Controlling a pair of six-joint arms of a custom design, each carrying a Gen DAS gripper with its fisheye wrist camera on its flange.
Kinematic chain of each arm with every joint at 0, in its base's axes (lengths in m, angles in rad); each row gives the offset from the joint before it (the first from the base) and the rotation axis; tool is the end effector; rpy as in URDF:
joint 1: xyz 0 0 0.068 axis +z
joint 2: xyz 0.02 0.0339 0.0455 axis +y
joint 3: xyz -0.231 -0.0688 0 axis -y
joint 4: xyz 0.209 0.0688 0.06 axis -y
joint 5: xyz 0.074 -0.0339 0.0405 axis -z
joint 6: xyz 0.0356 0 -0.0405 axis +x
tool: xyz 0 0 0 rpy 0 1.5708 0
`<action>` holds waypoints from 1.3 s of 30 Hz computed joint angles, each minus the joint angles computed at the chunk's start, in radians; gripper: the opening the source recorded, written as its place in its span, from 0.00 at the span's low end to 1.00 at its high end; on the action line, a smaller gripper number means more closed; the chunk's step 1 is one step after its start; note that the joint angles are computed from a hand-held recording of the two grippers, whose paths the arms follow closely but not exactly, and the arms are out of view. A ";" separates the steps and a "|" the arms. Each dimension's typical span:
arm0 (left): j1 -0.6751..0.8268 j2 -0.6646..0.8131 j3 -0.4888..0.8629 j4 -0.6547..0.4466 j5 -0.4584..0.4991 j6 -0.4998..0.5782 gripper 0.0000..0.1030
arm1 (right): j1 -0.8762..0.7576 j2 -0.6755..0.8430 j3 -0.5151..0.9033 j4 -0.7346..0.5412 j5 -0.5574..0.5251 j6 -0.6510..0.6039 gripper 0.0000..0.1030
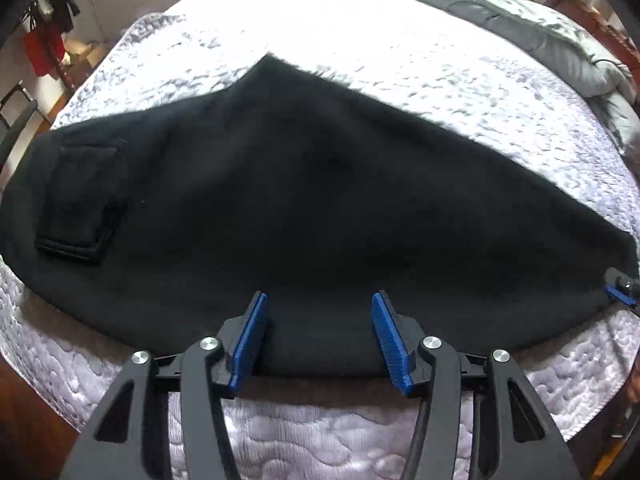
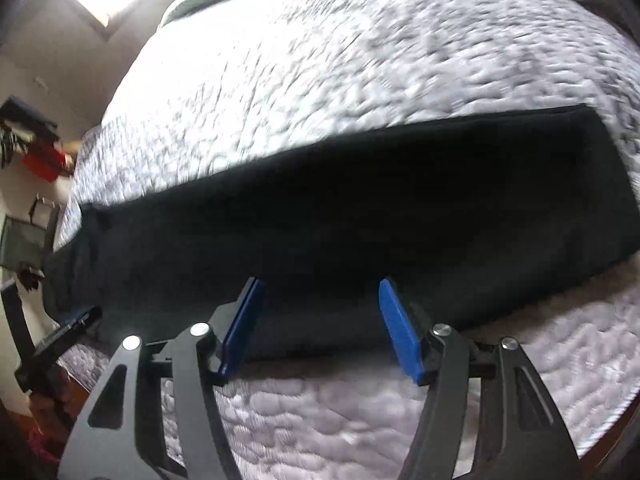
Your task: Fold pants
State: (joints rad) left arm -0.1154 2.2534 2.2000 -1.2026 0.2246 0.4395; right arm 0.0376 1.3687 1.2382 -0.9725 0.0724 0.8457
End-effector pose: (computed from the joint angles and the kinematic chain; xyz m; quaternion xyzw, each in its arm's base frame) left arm 0.4076 -0.0552 0.2381 0.2857 0.9391 -0.0841 0.1716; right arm 0.2380 0.0064 0.2743 0.3899 0.8906 0.0672 0.2244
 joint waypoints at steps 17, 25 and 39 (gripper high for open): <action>-0.073 -0.106 -0.206 0.079 0.022 -0.009 0.69 | -0.732 -0.530 -0.422 -0.044 -0.316 -0.262 0.68; -0.074 -0.082 -0.175 0.077 0.013 -0.030 0.72 | -0.773 -0.404 -0.435 0.228 -0.396 -0.278 0.26; -0.066 -0.121 -0.292 0.216 -0.024 -0.016 0.77 | -0.824 -0.297 -0.362 0.188 -0.372 -0.263 0.12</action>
